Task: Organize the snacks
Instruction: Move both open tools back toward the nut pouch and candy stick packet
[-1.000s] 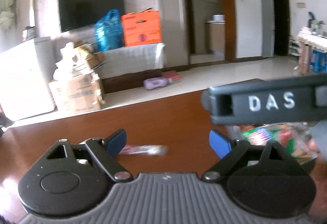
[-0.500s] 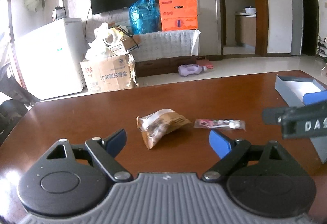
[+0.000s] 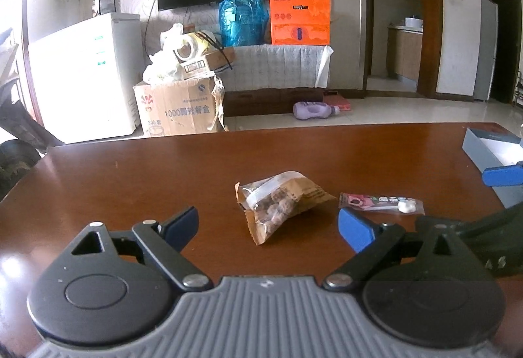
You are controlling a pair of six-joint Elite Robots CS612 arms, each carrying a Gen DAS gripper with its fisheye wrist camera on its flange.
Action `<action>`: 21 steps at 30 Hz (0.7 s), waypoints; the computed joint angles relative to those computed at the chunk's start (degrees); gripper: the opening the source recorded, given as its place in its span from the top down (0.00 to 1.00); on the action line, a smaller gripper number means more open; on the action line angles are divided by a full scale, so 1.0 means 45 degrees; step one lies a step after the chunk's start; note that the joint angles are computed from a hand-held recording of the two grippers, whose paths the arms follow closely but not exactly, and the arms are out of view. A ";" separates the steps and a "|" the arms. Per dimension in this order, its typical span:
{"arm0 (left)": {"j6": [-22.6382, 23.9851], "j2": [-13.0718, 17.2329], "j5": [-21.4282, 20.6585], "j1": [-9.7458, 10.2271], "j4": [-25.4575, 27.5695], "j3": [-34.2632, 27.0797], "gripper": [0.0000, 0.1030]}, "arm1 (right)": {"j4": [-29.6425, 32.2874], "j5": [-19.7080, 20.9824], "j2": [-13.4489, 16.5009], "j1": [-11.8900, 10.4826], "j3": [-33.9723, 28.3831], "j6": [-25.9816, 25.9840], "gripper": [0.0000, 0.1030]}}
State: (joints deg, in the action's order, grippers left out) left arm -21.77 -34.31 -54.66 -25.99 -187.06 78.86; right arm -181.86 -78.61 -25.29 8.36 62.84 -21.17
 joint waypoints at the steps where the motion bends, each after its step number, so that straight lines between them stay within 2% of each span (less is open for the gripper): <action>1: 0.0036 0.0063 -0.0087 0.0051 0.0075 -0.0112 0.09 | 0.0072 -0.0122 0.0075 0.0037 -0.0117 -0.0169 0.00; 9: 0.0172 0.0528 -0.0599 0.0322 0.0727 -0.0997 0.09 | 0.0690 -0.0631 0.0516 0.0193 -0.0866 -0.0802 0.00; 13: 0.0151 0.0722 -0.0972 0.0496 0.0877 -0.1305 0.09 | 0.1012 -0.0650 0.0678 0.0224 -0.1186 -0.0843 0.00; 21: 0.0860 0.1217 -0.1739 0.0739 0.1096 -0.2096 0.09 | 0.1182 -0.0498 0.1164 0.0251 -0.2080 -0.0730 0.00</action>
